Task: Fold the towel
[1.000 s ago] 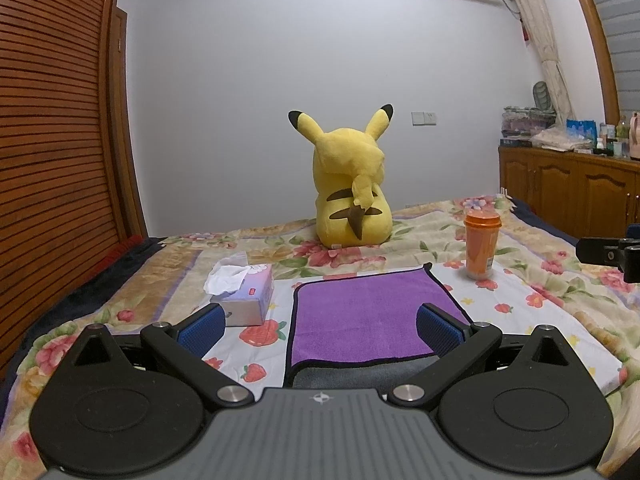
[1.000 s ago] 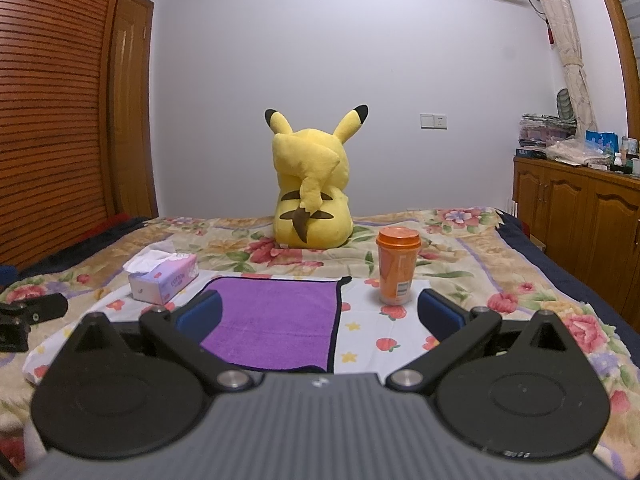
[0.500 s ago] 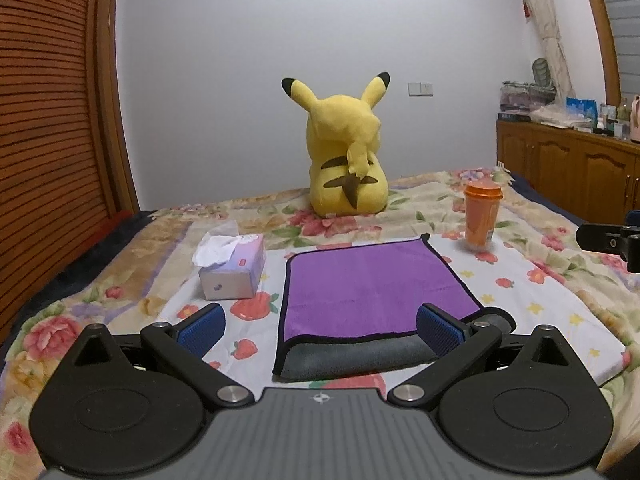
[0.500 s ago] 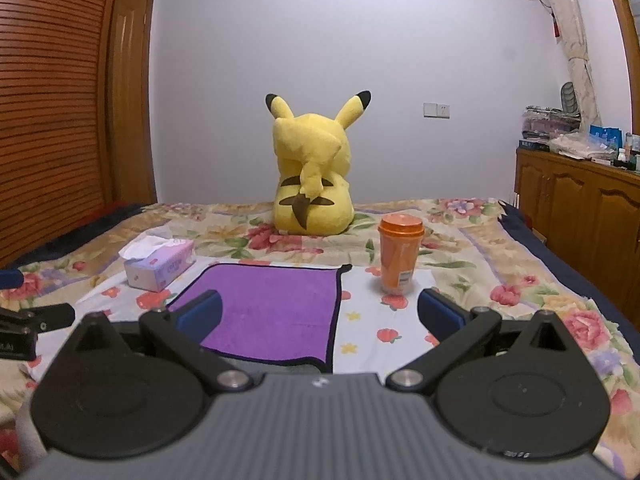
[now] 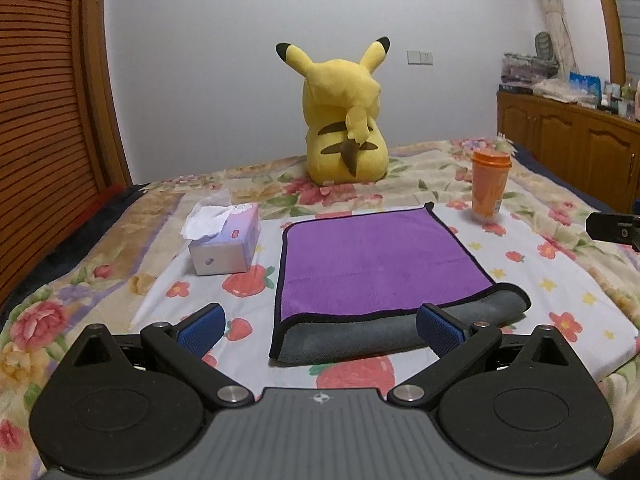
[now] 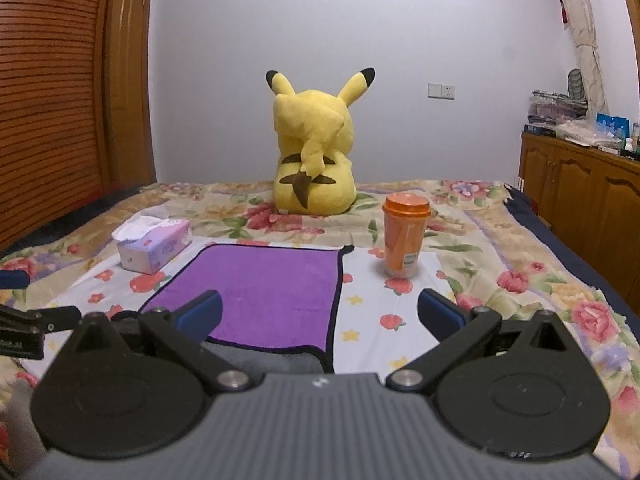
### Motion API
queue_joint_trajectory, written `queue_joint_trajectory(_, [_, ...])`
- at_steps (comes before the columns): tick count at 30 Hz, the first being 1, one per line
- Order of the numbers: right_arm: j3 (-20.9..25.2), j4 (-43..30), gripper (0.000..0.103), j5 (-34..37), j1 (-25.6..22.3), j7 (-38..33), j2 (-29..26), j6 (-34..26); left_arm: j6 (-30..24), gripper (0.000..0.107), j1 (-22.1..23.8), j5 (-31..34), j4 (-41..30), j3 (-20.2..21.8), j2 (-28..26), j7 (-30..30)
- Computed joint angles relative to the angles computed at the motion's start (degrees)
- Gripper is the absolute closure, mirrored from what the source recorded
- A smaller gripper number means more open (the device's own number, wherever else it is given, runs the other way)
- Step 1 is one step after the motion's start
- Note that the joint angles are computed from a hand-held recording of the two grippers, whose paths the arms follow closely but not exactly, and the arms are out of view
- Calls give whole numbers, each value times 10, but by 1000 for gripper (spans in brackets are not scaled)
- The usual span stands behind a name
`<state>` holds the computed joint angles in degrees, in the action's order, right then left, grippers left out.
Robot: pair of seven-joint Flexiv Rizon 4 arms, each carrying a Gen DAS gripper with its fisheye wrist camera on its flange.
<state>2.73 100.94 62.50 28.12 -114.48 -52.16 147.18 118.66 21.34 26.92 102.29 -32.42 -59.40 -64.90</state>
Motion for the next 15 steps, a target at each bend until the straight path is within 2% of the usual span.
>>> queue_joint_trajectory(15, [-22,0,0,-19,-7,22,5,-68,-49,4,-5,-36,-23,-18,-15,52])
